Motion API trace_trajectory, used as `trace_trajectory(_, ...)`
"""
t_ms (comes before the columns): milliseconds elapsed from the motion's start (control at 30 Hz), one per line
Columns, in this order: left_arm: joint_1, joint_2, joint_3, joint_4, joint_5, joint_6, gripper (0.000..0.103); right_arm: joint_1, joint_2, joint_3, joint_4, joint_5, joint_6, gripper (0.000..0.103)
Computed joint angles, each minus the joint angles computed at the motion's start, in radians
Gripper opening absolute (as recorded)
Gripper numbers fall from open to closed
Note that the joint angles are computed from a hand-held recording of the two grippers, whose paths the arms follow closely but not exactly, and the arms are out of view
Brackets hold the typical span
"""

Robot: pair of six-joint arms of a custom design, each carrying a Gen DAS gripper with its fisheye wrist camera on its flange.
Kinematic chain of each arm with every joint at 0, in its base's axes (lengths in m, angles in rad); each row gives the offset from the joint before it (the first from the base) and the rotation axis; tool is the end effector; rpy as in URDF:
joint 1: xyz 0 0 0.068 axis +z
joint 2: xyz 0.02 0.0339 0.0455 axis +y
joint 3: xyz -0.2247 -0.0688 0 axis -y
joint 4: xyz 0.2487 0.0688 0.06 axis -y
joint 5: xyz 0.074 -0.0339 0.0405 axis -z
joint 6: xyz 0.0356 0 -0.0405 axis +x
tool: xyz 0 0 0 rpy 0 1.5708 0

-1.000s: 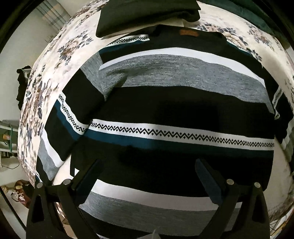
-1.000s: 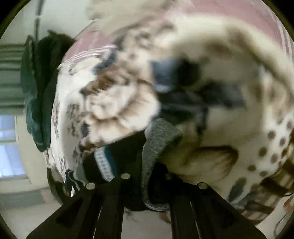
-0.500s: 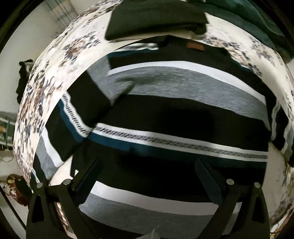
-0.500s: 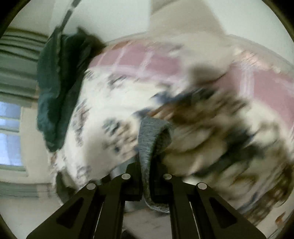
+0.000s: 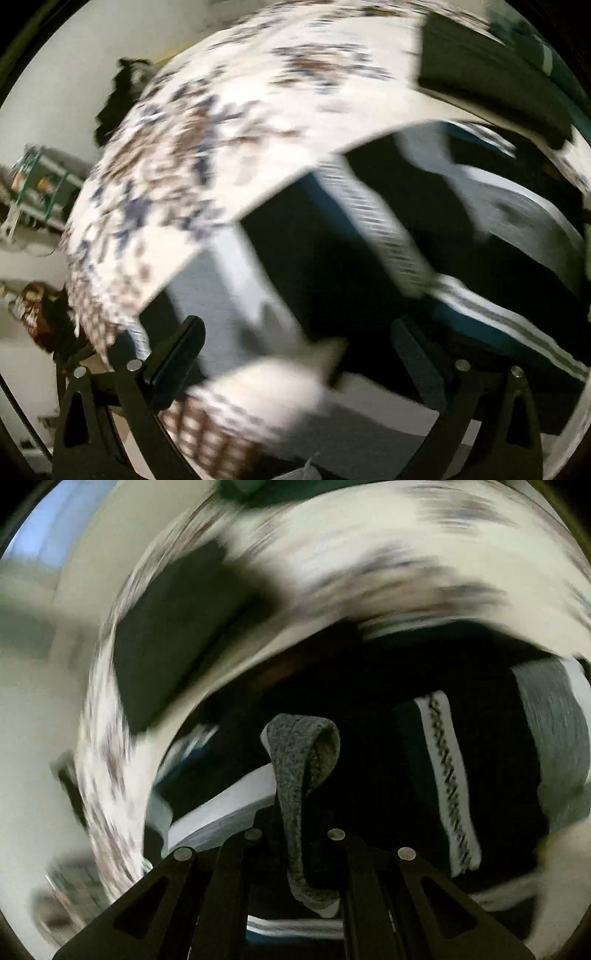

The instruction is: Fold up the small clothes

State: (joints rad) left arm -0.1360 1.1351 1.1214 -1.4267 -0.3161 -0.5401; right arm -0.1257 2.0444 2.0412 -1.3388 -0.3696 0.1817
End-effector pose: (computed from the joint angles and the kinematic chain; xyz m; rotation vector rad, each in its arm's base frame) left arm 0.1884 -0.0146 0.2669 -0.6097 2.8267 0.3722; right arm 0.3942 -0.0368 0.2683 0.3791 2.8505 0.5465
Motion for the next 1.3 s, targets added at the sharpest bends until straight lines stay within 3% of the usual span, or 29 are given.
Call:
trace_trajectory(100, 0.226, -0.083, -0.060, 0.031, -0.002, 0.183, 0.103, 0.241, 0.057, 0.005, 0.078, 0.079, 0.088, 0.005)
trace_trajectory(233, 0.471, -0.136, -0.119, 0.082, 0.033, 0.370, 0.103, 0.440, 0.134, 0.025, 0.107, 0.178, 0.164, 0.006)
trace_trajectory(333, 0.628, -0.150, -0.154, 0.125, 0.075, 0.482, 0.103, 0.496, 0.221, 0.118, 0.066, 0.235, 0.183, 0.009)
trace_trajectory(400, 0.736, -0.148, -0.162, 0.139, 0.122, 0.563, 0.103, 0.493, 0.210, 0.100, 0.053, 0.201, 0.178, 0.011)
trace_trajectory(433, 0.795, -0.143, -0.158, 0.139, 0.157, 0.605, 0.103, 0.472, 0.186, 0.079, 0.045, 0.151, 0.174, 0.026)
trace_trajectory(467, 0.880, -0.139, -0.151, 0.139, 0.209, 0.672, 0.103, 0.438, 0.143, 0.028, 0.048, 0.049, 0.170, 0.049)
trace_trajectory(533, 1.006, -0.139, -0.143, 0.127, 0.276, 0.780, 0.103, 0.359, 0.014, -0.130, 0.079, -0.130, 0.194, 0.068)
trace_trajectory(633, 1.262, -0.091, -0.125, 0.109, 0.357, 0.995, 0.103, 0.254, -0.177, -0.323, 0.086, -0.180, 0.189, 0.068)
trace_trajectory(800, 1.500, 0.118, -0.117, 0.119, 0.447, 1.100, 0.103, 0.094, -0.403, -0.525, -0.006, -0.092, 0.124, 0.068)
trace_trajectory(967, 1.451, 0.214, -0.166, 0.194, 0.515, 0.997, 0.102, -0.002, -0.446, -0.609, -0.082, -0.033, 0.051, 0.068)
trace_trajectory(1000, 1.419, 0.195, -0.190, 0.219, 0.505, 0.981, 0.095, -0.005, -0.458, -0.635, -0.082, -0.032, 0.049, 0.068)
trace_trajectory(1033, 1.376, 0.165, -0.220, 0.249, 0.473, 0.959, 0.074, -0.008, -0.450, -0.628, -0.091, -0.029, 0.043, 0.068)
trace_trajectory(1067, 1.338, 0.135, -0.241, 0.267, 0.448, 0.952, 0.060, 0.000, -0.458, -0.643, -0.087, -0.020, 0.045, 0.068)
trace_trajectory(1100, 1.316, 0.108, -0.245, 0.273, 0.434, 0.953, 0.025, 0.019, -0.467, -0.658, -0.077, -0.013, 0.059, 0.068)
trace_trajectory(1133, 1.309, 0.098, -0.234, 0.271, 0.433, 0.960, 0.011, 0.026, -0.480, -0.674, -0.071, -0.012, 0.062, 0.068)
trace_trajectory(1300, 1.310, 0.167, 0.014, 0.204, 0.548, 0.954, 0.009, 0.065, -0.508, -0.691, -0.058, -0.039, 0.105, 0.068)
